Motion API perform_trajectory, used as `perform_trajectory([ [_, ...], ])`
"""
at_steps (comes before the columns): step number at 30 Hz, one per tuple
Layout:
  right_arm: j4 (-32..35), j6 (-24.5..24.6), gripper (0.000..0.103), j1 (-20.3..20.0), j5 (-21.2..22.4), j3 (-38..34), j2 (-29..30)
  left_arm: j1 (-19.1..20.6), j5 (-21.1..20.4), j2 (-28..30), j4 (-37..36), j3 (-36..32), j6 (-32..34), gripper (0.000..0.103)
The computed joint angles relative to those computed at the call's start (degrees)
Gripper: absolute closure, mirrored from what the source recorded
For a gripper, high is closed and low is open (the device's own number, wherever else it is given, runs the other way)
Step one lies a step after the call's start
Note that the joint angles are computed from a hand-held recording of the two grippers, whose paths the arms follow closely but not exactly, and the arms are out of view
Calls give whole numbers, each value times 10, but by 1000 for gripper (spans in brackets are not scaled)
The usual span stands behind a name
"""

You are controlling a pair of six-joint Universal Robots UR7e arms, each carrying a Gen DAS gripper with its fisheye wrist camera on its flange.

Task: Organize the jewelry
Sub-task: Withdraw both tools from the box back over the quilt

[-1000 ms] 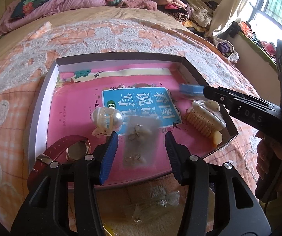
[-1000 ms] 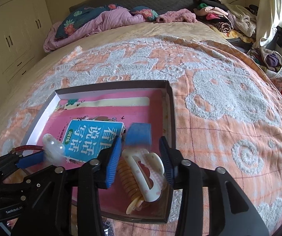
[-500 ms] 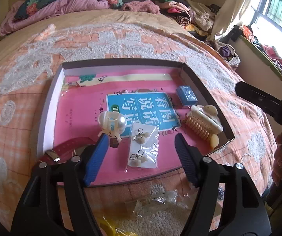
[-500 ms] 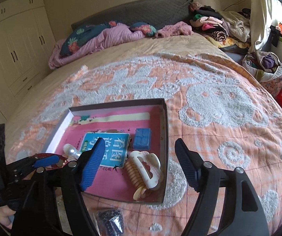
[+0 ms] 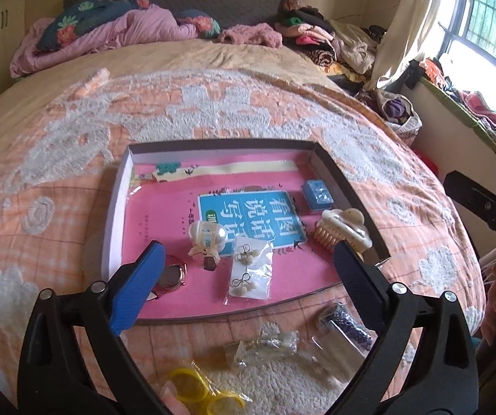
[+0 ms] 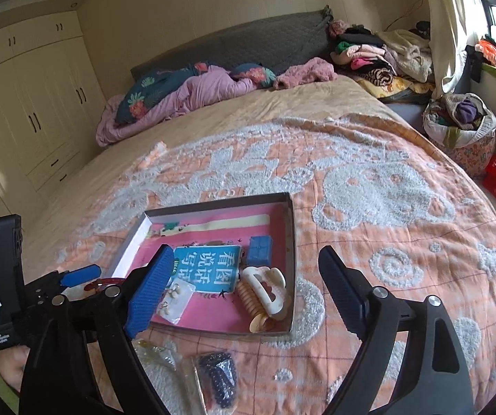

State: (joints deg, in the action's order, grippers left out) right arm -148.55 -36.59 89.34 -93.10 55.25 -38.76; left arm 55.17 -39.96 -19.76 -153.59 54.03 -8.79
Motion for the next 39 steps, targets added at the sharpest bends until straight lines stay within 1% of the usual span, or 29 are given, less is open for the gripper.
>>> perform_trajectory([
  [13, -40, -10, 18, 2, 24, 81, -58, -24, 26, -32, -73, 61, 19, 11],
  [30, -77, -21, 18, 1, 40, 154, -108, -46, 47, -64, -130, 130, 23, 10],
  [39, -91, -31, 18, -3, 48, 203, -139, -56, 67, -85, -154, 179, 9, 10],
])
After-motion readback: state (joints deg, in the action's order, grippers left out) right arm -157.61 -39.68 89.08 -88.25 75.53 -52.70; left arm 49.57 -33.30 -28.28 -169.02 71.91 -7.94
